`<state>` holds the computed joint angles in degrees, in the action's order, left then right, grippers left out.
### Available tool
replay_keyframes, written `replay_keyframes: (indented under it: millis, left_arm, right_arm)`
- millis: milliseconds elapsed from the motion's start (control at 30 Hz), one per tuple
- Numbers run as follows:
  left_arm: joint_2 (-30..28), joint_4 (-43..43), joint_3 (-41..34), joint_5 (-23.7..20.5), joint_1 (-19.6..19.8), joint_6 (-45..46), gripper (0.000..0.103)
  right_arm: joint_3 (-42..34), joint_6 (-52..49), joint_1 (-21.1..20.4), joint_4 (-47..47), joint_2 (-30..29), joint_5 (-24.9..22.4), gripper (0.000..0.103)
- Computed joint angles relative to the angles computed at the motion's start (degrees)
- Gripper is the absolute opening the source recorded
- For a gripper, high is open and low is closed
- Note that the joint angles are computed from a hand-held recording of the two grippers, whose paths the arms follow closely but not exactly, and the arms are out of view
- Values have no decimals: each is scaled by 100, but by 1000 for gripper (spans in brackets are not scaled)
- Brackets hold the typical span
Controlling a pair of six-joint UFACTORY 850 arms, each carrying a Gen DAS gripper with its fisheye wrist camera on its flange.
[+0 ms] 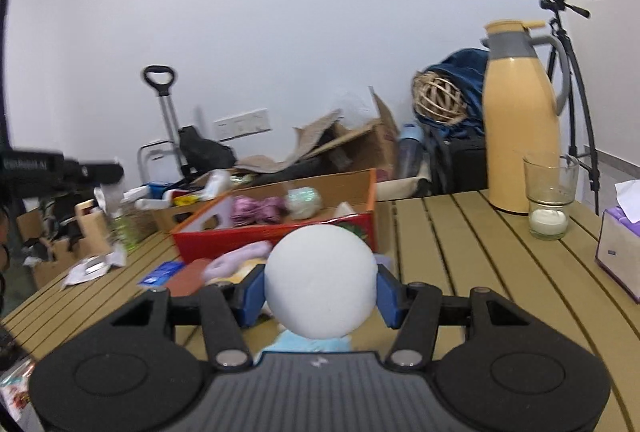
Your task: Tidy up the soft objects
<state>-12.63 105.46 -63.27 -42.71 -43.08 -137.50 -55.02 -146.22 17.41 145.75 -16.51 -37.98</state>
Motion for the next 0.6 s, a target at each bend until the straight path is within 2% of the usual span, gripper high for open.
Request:
replay_keyframes:
  millis: [167,267,300,367,433,467,533,600]
  left_arm:
    - [438,178,526,-143,-165,-343,9]
    - [505,451,597,-80,-56,-521,9]
    - [479,487,532,71,34,-515,9]
    - [335,771,312,450,302,-678,9]
    - [94,1237,-84,1161,719,-990,9]
    - [-136,1293,-475,1665,981,-944,9]
    - [-714,691,-1316,2175,1318,-251,9]
    - [-1487,-457,-2378,2785,1697,946,9]
  right_arm:
    - [476,-130,204,-42,498,21,55]
    - [503,-207,299,-41,614,66,55]
    - [439,-172,309,-102,601,86,55]
    - [204,7,302,-341,498,150,55]
    - [-340,461,254,-880,199,322,56]
    - [-696,694,239,-1133,-4,445,56]
    - [-1629,1136,242,-1616,-553,784,56]
    - [-2828,1872,282,-2294,-1285,1233,56]
